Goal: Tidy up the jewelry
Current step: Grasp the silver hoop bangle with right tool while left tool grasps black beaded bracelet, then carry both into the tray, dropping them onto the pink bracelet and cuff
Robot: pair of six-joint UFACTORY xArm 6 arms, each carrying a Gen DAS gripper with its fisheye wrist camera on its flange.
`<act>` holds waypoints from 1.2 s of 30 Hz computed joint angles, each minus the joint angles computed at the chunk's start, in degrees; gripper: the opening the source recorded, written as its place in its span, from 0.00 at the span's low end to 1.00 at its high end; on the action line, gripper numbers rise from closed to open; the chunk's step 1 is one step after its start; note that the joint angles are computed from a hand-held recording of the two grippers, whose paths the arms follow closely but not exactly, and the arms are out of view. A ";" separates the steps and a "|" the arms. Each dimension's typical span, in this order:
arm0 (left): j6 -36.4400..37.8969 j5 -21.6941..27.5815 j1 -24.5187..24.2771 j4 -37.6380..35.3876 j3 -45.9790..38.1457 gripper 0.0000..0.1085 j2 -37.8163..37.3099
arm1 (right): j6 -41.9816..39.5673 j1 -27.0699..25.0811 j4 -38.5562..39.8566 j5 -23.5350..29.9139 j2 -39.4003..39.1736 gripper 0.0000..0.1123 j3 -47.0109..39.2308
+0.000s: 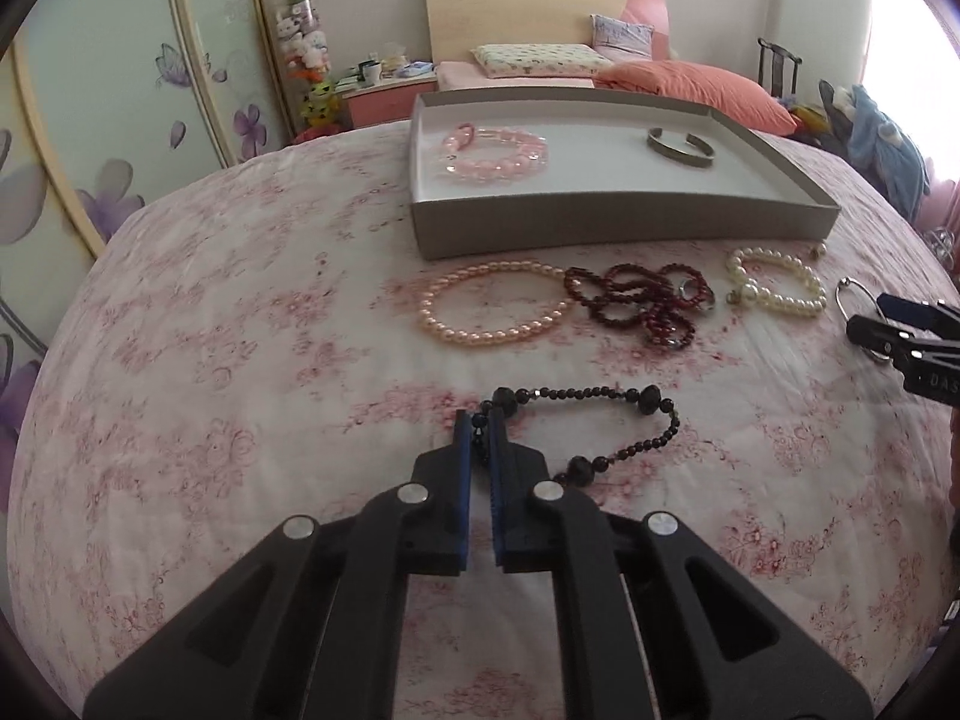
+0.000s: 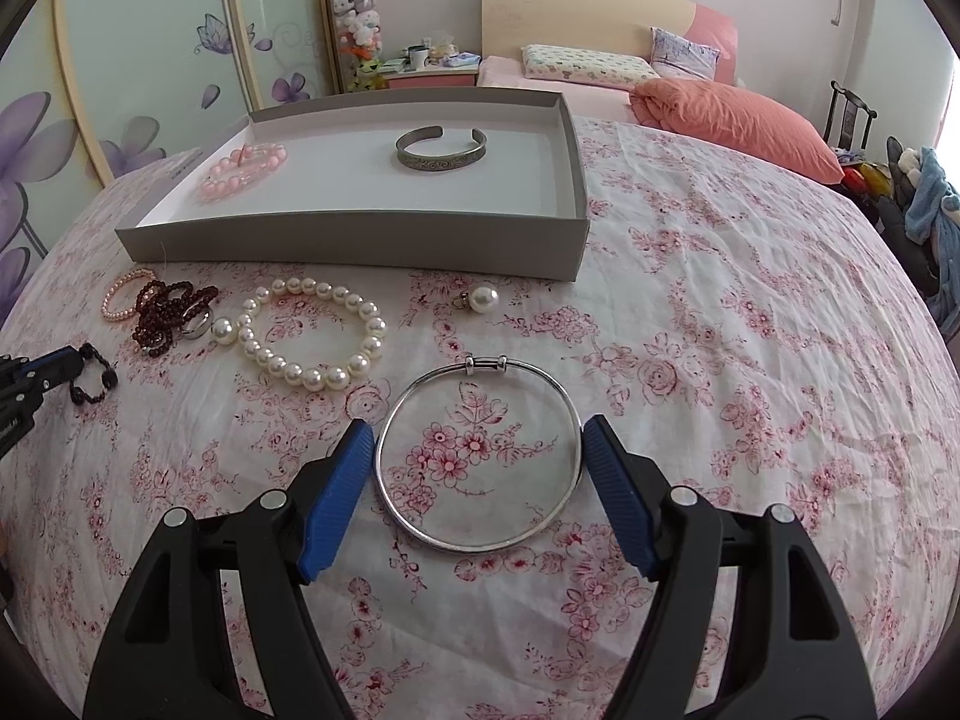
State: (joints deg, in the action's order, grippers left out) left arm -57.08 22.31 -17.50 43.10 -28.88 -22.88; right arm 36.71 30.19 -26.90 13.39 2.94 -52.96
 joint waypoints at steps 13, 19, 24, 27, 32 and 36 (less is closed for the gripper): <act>-1.85 1.42 -0.87 2.85 -0.09 0.07 -0.22 | 0.46 0.09 -0.55 0.14 0.08 0.64 -0.19; -0.18 -0.49 -0.26 0.39 0.72 0.06 -0.66 | 0.91 0.05 -0.73 0.02 -0.04 0.63 -0.04; 0.51 -2.58 0.61 -1.38 2.52 0.06 -2.41 | 1.70 0.18 -1.09 -0.64 -0.61 0.63 0.67; 0.42 -4.07 1.30 -1.66 3.62 0.06 -4.00 | 1.85 0.59 -1.15 -1.15 -1.22 0.63 1.27; 0.58 -6.34 1.94 -2.05 4.80 0.06 -6.49 | 3.18 1.22 -2.57 -1.81 -2.03 0.63 1.62; 0.69 -7.65 1.92 -2.62 5.48 0.06 -8.24 | 4.36 1.68 -4.02 -2.45 -2.40 0.63 1.72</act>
